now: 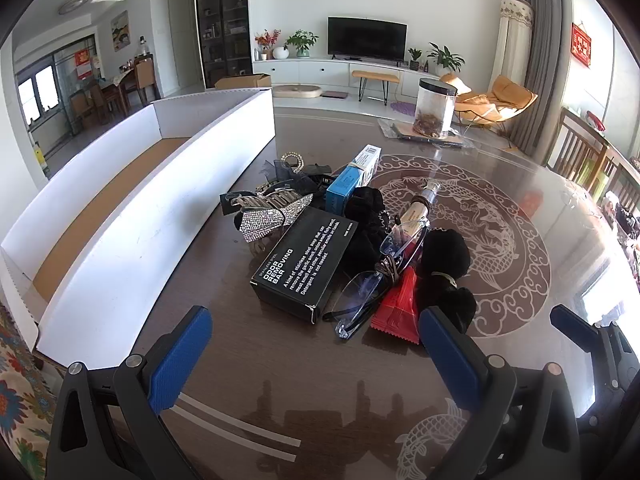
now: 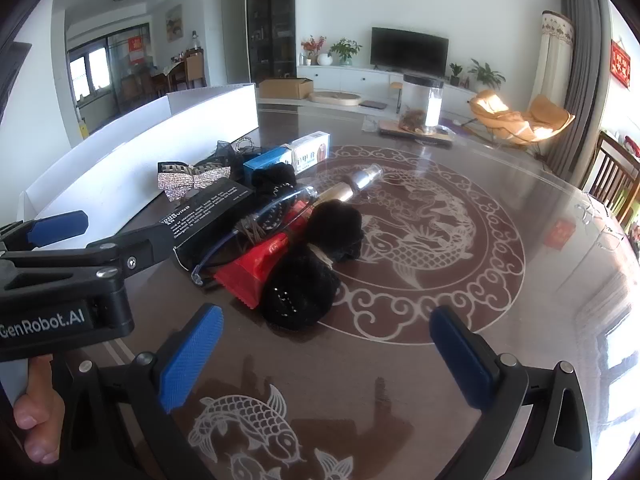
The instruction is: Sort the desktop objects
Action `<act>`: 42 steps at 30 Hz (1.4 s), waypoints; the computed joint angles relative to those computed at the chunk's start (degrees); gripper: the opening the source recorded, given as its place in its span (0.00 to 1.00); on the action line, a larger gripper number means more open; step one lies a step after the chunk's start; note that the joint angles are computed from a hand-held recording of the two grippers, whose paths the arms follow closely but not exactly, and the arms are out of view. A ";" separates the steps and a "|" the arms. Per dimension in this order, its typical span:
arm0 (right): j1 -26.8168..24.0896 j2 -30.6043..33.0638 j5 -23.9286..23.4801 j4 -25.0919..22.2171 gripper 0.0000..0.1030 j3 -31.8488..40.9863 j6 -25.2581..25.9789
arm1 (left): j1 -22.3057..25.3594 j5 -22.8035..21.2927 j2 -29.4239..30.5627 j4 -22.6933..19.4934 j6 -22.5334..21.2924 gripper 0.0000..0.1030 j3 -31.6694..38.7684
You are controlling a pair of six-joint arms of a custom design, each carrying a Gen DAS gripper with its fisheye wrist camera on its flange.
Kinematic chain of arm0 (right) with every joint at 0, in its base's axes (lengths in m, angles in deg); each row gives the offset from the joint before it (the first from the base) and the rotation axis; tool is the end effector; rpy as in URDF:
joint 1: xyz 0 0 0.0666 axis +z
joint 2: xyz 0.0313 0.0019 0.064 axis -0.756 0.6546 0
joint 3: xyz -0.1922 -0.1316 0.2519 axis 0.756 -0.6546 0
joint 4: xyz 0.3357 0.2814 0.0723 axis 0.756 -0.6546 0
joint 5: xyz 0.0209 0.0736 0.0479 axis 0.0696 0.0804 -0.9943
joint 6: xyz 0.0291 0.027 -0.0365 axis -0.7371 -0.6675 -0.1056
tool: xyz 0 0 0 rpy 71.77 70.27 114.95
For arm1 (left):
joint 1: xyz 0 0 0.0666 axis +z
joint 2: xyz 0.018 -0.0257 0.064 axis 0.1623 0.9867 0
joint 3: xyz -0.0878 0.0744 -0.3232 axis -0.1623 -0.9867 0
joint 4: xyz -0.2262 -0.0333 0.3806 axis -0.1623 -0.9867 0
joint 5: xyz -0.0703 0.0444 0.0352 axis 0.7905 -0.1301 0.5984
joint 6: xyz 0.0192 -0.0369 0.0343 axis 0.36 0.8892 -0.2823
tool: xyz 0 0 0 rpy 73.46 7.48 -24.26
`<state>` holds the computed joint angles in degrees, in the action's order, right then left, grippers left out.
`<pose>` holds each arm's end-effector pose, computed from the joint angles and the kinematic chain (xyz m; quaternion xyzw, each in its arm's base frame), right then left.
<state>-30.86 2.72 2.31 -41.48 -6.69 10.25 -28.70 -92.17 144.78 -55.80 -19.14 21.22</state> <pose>0.3103 0.0958 0.3165 -0.0529 0.9192 0.0143 0.3900 0.3378 -0.2473 0.3377 0.0242 0.9304 -0.0119 0.3656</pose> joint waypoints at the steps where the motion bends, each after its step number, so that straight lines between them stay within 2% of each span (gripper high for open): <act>1: 0.03 0.09 -0.07 -0.03 1.00 0.04 -0.06 | 0.00 0.00 0.00 0.00 0.00 1.00 0.00; 22: 0.27 0.30 -0.19 -0.52 1.00 0.19 -0.07 | -0.18 0.00 0.14 -0.04 0.02 1.00 -0.02; 42: 0.07 0.89 -0.33 -0.93 1.00 -0.03 -0.05 | 0.17 1.10 1.65 -2.36 0.45 1.00 0.89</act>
